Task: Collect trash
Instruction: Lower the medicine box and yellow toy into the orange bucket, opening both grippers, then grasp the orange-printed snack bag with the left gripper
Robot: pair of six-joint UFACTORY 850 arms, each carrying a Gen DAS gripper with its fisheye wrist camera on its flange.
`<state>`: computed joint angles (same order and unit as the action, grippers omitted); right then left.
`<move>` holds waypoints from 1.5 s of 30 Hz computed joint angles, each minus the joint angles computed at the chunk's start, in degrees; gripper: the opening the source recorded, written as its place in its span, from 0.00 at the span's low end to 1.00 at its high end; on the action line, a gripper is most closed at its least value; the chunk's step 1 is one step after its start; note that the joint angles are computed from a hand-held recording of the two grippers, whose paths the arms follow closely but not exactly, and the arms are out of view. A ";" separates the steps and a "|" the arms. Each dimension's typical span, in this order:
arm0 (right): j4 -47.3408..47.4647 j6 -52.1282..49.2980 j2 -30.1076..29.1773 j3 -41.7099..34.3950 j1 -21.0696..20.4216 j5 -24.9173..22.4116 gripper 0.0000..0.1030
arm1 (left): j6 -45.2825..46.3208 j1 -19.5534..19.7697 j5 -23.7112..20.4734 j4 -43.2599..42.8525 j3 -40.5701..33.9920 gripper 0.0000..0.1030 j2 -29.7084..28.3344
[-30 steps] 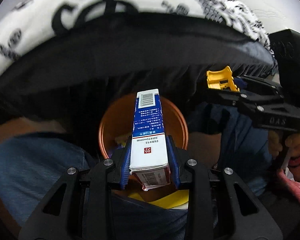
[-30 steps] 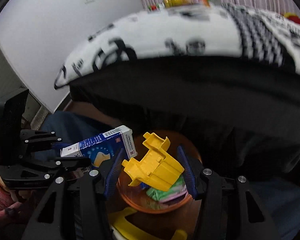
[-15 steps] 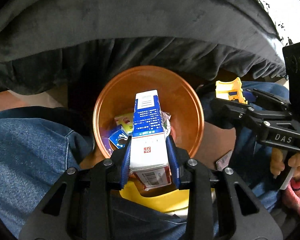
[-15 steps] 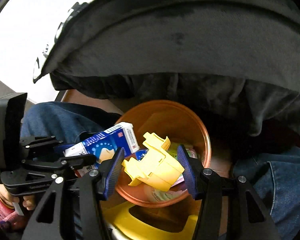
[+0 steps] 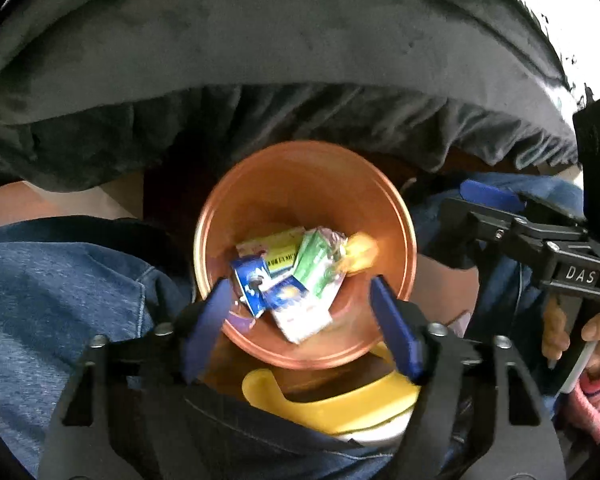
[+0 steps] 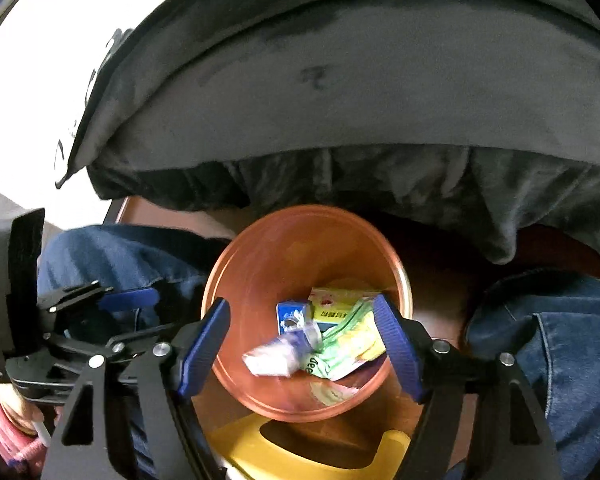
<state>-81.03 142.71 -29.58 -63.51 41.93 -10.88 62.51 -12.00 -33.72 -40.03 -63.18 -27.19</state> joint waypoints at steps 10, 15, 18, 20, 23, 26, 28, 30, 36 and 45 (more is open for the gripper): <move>-2.35 3.24 1.31 1.11 0.07 -0.79 0.73 | -1.31 0.57 0.12 -0.48 -0.29 0.74 0.03; -1.92 2.68 1.52 1.20 0.14 -0.90 0.73 | -1.02 0.19 0.93 -0.99 0.10 0.76 0.29; -2.66 3.71 1.86 1.40 0.28 -1.40 0.73 | -0.29 0.58 0.35 -1.83 -0.01 0.76 0.53; -3.42 4.69 2.35 1.69 0.36 -1.74 0.73 | 2.36 0.96 0.41 -3.68 0.31 0.76 1.60; -4.16 4.87 3.65 2.12 0.84 -3.32 0.73 | 8.86 1.66 1.01 -8.45 1.10 0.76 4.35; -5.65 5.16 5.14 2.42 1.50 -5.55 0.73 | 14.52 2.90 -1.75 -14.40 0.07 0.77 6.42; -7.46 6.06 6.13 2.73 1.76 -6.84 0.74 | 17.77 3.40 -2.89 -18.16 -1.13 0.83 7.38; -8.97 6.51 7.16 2.98 2.15 -8.53 0.76 | 22.12 3.55 -3.19 -22.84 -2.51 0.86 8.26; -14.82 10.66 9.18 3.80 2.33 -10.21 0.78 | 22.42 1.77 -5.97 -27.17 -14.97 0.88 3.17; -16.83 11.45 9.27 3.30 1.08 -8.39 0.78 | 3.27 -3.55 -8.37 -19.39 -46.02 0.89 -16.57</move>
